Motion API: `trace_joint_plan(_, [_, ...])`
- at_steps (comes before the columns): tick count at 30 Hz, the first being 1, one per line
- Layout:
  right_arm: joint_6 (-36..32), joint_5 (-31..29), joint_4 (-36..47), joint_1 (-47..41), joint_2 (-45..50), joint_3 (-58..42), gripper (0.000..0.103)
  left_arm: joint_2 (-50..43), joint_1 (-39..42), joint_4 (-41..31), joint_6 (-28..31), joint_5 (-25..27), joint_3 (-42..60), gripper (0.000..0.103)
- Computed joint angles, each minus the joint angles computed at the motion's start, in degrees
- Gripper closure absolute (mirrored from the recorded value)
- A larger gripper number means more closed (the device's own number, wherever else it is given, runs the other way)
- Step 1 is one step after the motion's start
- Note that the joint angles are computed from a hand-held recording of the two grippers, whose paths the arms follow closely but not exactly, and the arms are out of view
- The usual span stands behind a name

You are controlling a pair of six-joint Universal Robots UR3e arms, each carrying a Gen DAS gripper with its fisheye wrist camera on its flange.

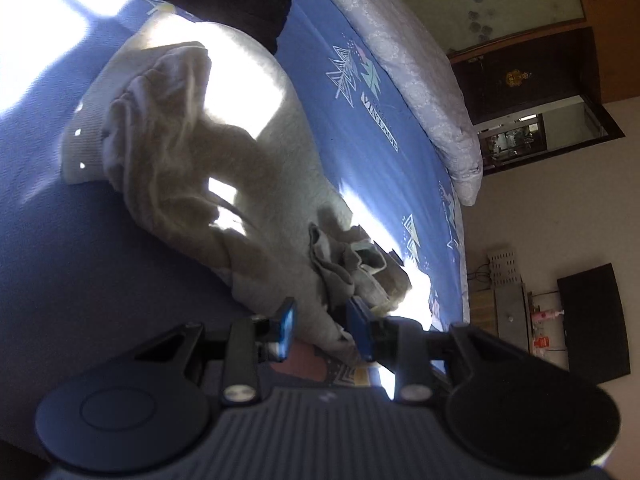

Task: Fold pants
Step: 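Fold the cuffs with the right gripper toward the waistband held by the left gripper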

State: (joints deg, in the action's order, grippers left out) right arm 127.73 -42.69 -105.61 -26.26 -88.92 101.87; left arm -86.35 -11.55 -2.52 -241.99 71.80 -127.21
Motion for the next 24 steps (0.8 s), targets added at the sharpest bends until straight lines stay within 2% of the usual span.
trace_joint_plan(4, [-6.52,5.77,12.84,-9.66,-3.06,-0.24,0.043,-8.15,-2.20,0.37,1.83,-1.10,9.67,0.074])
trace_joint_plan(6, [-6.08,8.16,14.40,-14.88,-3.72,0.36,0.043,-12.90,-3.86,0.49,3.00,-1.70,15.96,0.074])
trace_joint_plan(9, [3.26,9.24,5.51,-21.05,-2.40,3.79,0.043,-20.12,-6.25,-0.55,4.89,-2.39,25.84,0.074])
trace_joint_plan(13, [15.31,7.69,-4.82,-24.20,3.12,3.84,0.043,-30.49,-8.91,-4.17,6.79,-3.73,39.98,0.074])
trace_joint_plan(15, [18.66,7.63,-8.27,-25.46,4.27,4.64,0.043,-33.83,-10.57,-9.99,9.51,-0.24,46.15,0.074])
trace_joint_plan(17, [21.74,7.25,-11.75,-25.60,4.95,5.81,0.043,-35.41,-12.57,-19.01,12.16,7.54,50.91,0.074])
trace_joint_plan(21, [21.52,7.00,-9.57,-26.18,6.73,5.20,0.042,-34.50,-11.78,-27.83,10.30,15.70,48.28,0.083])
trace_joint_plan(22, [21.71,6.75,-9.64,-25.96,6.99,5.37,0.042,-34.17,-11.33,-28.29,10.16,17.27,46.48,0.094])
trace_joint_plan(24, [22.43,7.05,-9.72,-25.70,7.49,5.65,0.042,-31.74,-8.40,-19.28,8.27,13.48,37.46,0.097])
